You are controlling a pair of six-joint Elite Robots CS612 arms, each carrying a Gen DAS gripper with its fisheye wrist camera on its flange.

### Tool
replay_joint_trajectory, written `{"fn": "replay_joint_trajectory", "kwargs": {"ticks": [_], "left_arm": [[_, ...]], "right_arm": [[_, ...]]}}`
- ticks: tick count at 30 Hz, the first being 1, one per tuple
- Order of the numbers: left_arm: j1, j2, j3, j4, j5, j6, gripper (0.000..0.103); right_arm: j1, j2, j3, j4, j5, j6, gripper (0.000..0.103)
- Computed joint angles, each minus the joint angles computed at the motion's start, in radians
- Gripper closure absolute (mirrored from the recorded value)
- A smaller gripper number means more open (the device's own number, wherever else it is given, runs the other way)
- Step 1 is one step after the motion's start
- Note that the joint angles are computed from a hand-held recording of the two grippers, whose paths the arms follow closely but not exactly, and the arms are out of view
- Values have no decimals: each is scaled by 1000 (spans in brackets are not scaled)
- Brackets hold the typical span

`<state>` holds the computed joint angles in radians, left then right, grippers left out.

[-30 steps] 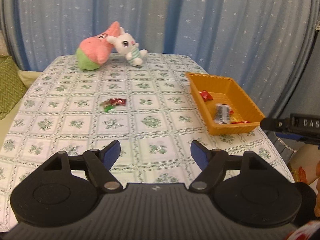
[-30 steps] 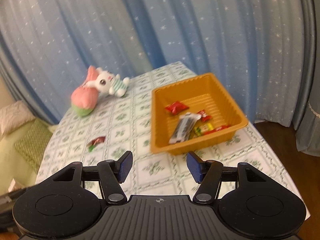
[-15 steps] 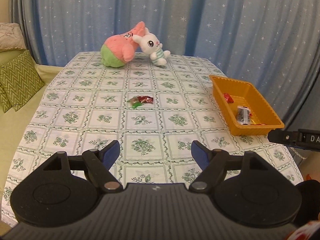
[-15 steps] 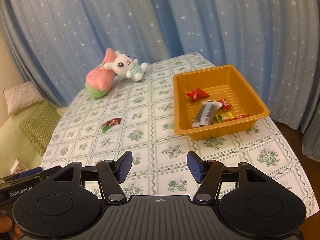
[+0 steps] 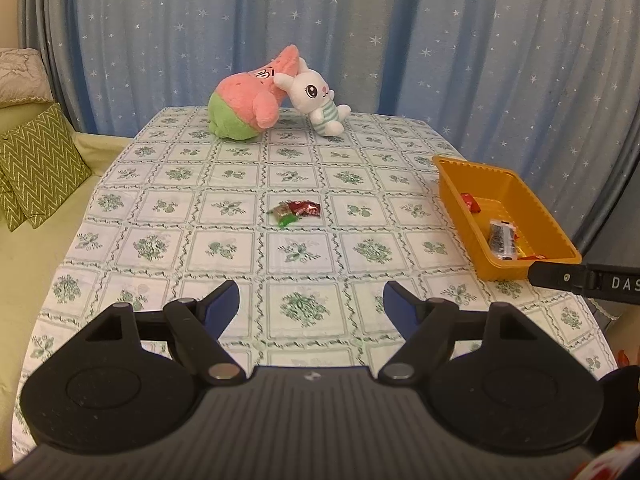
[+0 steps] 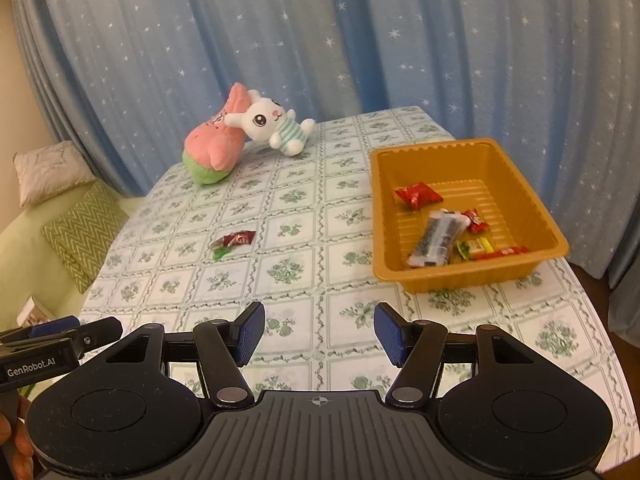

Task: Organize snacks
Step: 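Lift both open tools and move them toward the candies on the table, then grasp the green-wrapped candy with the left tool while the right tool grasps the red printed candy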

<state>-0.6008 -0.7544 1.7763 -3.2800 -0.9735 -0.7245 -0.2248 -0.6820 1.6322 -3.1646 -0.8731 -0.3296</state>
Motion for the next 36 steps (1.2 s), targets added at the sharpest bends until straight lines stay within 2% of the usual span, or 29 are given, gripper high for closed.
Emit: {"fn": "replay_joint_trajectory", "kwargs": {"ticks": [10,23,30,36], "left_arm": [[61,36,-62,23,-25,90,26],[137,129,-183,44,-89,188,26],[164,186,-241,65,-114,208,26],[184,215,-273,74,-143,194,26]], "right_arm": [[55,60,-107,64,-6,-97,42],[132,187,-296,154,-11,-227,42],[161,262,-411,202,-9,-278,43],[178,321,-507,251,3,-347,44]]}}
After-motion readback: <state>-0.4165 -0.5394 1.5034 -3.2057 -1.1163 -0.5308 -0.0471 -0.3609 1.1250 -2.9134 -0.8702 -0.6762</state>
